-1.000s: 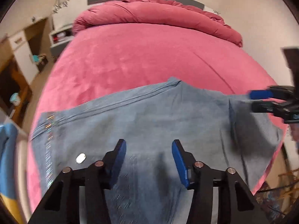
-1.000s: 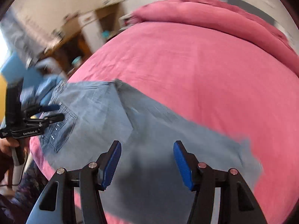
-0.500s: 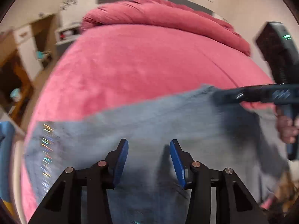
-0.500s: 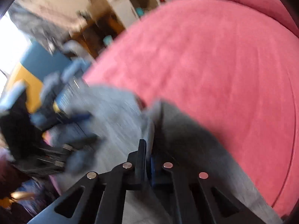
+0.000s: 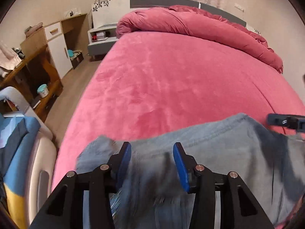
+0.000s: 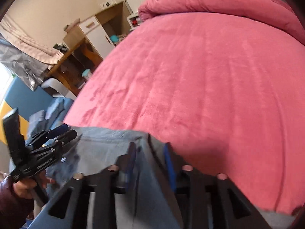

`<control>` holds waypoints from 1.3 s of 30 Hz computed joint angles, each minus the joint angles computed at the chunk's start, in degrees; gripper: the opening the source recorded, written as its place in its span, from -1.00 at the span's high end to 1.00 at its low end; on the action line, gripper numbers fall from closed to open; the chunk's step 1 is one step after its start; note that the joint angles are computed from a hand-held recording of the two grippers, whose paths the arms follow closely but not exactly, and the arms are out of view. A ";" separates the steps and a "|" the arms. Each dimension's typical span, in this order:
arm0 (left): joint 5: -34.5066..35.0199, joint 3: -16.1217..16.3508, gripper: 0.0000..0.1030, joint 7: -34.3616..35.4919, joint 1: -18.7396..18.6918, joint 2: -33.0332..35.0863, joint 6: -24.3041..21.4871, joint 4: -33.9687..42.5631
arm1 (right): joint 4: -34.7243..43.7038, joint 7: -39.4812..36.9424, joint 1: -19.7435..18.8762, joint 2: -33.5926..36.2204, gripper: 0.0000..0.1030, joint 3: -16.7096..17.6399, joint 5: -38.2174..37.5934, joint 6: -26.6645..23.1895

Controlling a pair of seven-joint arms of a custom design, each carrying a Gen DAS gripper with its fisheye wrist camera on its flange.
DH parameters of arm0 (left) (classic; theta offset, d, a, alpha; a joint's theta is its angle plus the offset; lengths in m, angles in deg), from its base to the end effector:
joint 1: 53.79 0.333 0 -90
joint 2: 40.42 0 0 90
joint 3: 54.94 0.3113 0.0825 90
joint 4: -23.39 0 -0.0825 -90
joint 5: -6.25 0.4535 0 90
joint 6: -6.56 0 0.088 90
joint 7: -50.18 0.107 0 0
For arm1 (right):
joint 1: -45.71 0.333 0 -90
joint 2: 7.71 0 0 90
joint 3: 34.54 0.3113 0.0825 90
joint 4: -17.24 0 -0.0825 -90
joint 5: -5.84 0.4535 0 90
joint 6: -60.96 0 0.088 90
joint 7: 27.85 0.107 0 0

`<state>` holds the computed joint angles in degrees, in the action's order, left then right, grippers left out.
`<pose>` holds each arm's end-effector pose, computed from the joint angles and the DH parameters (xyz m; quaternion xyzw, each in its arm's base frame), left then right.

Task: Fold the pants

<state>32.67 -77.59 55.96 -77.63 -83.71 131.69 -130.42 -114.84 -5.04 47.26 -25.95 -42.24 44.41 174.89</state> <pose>0.3089 -0.2824 0.4406 -0.8081 0.4818 -0.1829 0.2853 0.5238 -0.0190 0.4523 -0.8753 0.3613 0.0509 0.3175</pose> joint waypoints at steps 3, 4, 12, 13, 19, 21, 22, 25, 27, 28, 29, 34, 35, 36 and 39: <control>-2.56 -1.06 -0.05 -2.14 -2.88 -4.44 -3.47 -1.81 | -0.62 -1.07 -2.44 -3.24 0.38 -2.30 -1.69 -3.20; -3.46 -1.38 -0.09 -2.92 -3.94 -5.73 -4.84 -2.55 | -1.01 -0.90 -3.45 -4.34 0.38 -2.91 -2.43 -3.77; -9.41 -3.55 -0.10 -10.06 -10.41 -7.74 -15.52 -2.82 | -3.55 3.71 -12.05 -6.00 0.38 -5.63 -9.91 4.76; -9.91 -3.78 -0.10 -11.52 -11.12 -8.38 -16.48 -2.90 | -1.97 5.32 -12.85 -4.66 0.38 -6.83 -9.13 3.67; -10.26 -5.21 -0.16 -14.96 -15.44 -8.42 -17.86 -1.17 | 2.12 10.10 -19.09 0.10 0.18 -10.44 -9.15 6.08; -9.61 -5.79 -0.18 -15.10 -15.97 -6.84 -17.40 0.06 | 3.58 10.09 -21.02 2.19 0.10 -11.81 -8.57 6.38; -9.43 -5.53 -0.18 -14.98 -16.26 -6.35 -16.52 0.29 | 5.59 10.19 -21.83 4.36 0.00 -12.85 -7.44 4.29; -9.75 -5.54 -0.20 -15.89 -16.47 -3.85 -14.48 1.73 | 11.80 10.47 -24.45 11.73 -0.17 -15.03 -1.39 -5.95; -10.23 -5.46 -0.21 -17.10 -16.27 -2.43 -13.41 2.27 | 14.30 12.14 -26.24 15.74 -0.26 -14.67 0.09 -10.70; -10.68 -4.87 -0.26 -17.16 -16.39 -2.04 -12.50 1.94 | 13.52 13.00 -26.89 15.86 -0.26 -13.89 -0.38 -9.80; -11.54 -4.30 -0.26 -16.85 -16.43 -0.82 -12.44 2.33 | 13.82 13.01 -27.79 16.79 -0.27 -13.60 0.64 -10.96; -13.10 -4.23 -0.26 -17.79 -16.57 0.94 -12.93 3.07 | 17.45 13.72 -32.34 22.82 -0.30 -12.47 9.60 -24.06; -12.99 -4.27 -0.26 -17.72 -16.60 1.01 -13.08 3.29 | 16.99 14.66 -32.51 22.88 -0.30 -11.90 10.08 -23.63; -12.77 -4.26 -0.26 -17.61 -16.59 0.91 -13.08 3.39 | 16.70 14.78 -32.81 22.65 -0.30 -11.61 10.35 -23.73; -12.05 -4.68 -0.26 -17.64 -16.59 0.86 -13.24 3.82 | 14.77 14.84 -32.68 21.68 -0.31 -10.64 11.93 -23.15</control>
<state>20.63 -82.27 38.32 -94.22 -82.84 118.46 -126.61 -100.07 9.80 14.57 -4.27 -52.88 56.34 151.74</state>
